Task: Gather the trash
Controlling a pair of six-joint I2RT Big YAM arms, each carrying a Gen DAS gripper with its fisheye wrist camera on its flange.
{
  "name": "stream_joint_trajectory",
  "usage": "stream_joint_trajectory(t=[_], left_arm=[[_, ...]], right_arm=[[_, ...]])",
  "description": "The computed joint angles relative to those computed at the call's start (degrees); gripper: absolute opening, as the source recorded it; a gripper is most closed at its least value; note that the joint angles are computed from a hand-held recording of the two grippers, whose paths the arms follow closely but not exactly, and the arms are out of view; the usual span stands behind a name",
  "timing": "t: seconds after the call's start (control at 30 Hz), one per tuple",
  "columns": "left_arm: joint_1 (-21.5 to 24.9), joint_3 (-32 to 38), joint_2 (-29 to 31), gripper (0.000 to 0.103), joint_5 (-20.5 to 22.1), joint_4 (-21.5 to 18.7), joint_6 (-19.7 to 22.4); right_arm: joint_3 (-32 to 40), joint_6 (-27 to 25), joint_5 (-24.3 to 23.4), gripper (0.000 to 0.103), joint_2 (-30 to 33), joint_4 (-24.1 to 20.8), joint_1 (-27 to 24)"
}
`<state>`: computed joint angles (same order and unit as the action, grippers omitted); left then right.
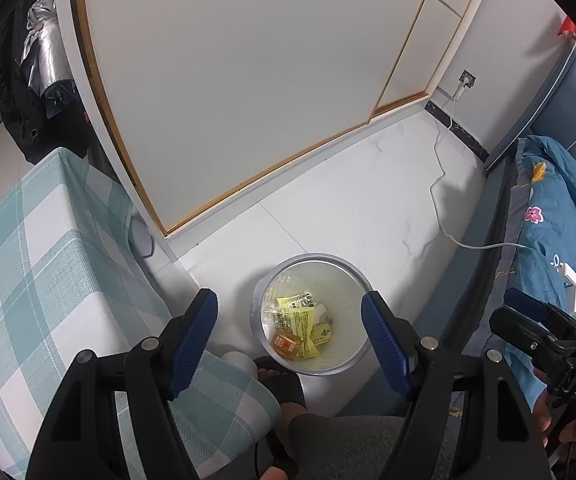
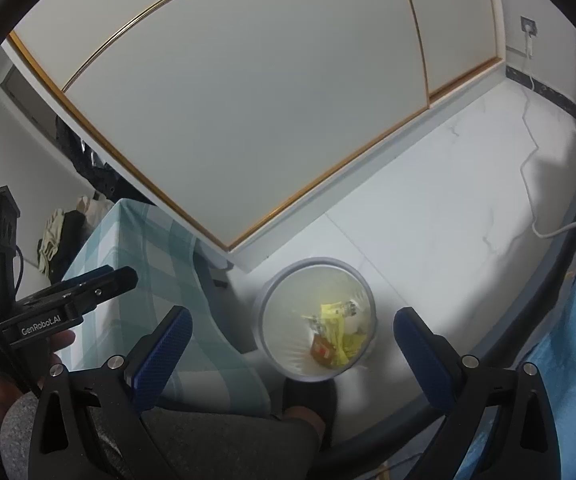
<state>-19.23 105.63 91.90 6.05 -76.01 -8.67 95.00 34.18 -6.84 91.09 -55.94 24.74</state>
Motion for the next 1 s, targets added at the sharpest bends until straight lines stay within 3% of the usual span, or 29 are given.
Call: stream_joint_trajectory(t=[1.0], left_arm=[[-0.15, -0.18, -0.61, 0.071, -0.71, 0.0, 0.14]], right_arm=[[0.16, 0.48, 0.9, 0.102, -0.32, -0.1, 0.36]])
